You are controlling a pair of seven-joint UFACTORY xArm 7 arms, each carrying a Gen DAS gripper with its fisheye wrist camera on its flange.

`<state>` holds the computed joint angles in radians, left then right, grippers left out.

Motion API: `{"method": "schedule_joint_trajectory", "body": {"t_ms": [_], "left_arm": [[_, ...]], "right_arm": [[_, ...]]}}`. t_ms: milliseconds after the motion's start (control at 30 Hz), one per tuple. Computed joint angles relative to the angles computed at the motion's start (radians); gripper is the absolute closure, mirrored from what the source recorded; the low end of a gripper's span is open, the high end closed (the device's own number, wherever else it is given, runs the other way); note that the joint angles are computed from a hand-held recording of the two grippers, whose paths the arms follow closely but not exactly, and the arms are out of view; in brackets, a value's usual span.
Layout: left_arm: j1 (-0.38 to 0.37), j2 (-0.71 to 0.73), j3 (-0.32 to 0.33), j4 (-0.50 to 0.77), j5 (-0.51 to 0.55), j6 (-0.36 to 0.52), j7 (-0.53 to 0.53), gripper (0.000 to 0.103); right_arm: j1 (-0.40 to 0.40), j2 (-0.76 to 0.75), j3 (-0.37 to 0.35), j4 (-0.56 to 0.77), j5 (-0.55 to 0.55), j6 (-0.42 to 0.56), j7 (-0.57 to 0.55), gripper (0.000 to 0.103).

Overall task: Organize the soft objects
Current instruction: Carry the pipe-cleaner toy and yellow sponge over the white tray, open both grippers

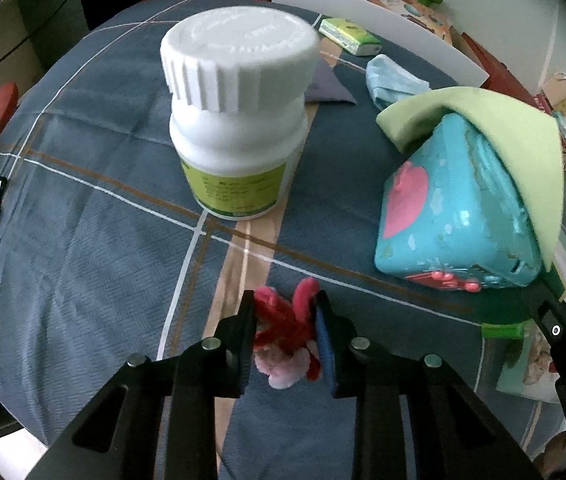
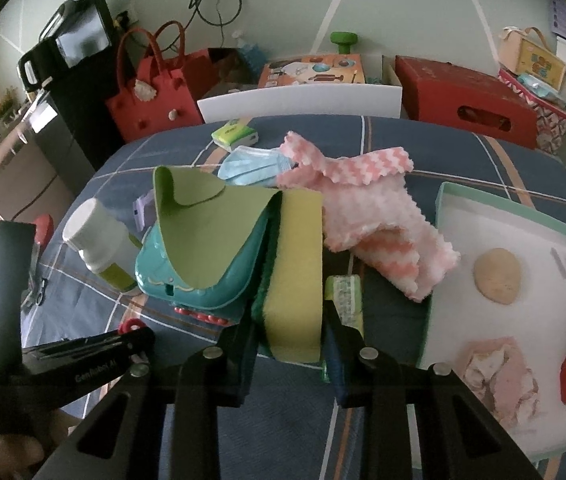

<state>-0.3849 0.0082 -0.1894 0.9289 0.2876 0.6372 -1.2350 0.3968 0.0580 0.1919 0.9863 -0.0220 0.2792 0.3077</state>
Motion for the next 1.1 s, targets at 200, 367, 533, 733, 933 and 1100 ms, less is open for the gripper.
{"method": "schedule_joint_trajectory", "body": {"t_ms": [200,367,533,733,933,1100], "left_arm": [[0.005,-0.037,-0.003,-0.008,0.012,-0.012,-0.005,0.076],[0.017,-0.075,-0.012,-0.013,0.042,-0.001,-0.031,0.076],[0.027,-0.129,-0.038,-0.037,0.1,-0.006,-0.087,0.076],[0.038,-0.164,-0.076,-0.013,0.191,0.027,-0.157,0.076],[0.039,-0.144,-0.094,0.064,0.253,0.042,-0.169,0.076],[0.014,-0.095,-0.089,0.156,0.281,0.066,-0.142,0.076]], "right_arm": [[-0.005,-0.032,0.0,-0.019,0.024,-0.022,-0.01,0.072],[-0.01,-0.061,-0.002,-0.039,0.024,-0.048,0.006,0.072],[-0.021,-0.105,-0.002,-0.066,-0.002,-0.083,0.038,0.072],[-0.034,-0.145,-0.004,-0.087,-0.001,-0.109,0.05,0.072],[-0.072,-0.164,0.002,-0.091,-0.064,-0.118,0.117,0.072],[-0.083,-0.169,-0.014,-0.094,-0.044,-0.125,0.109,0.072]]}}
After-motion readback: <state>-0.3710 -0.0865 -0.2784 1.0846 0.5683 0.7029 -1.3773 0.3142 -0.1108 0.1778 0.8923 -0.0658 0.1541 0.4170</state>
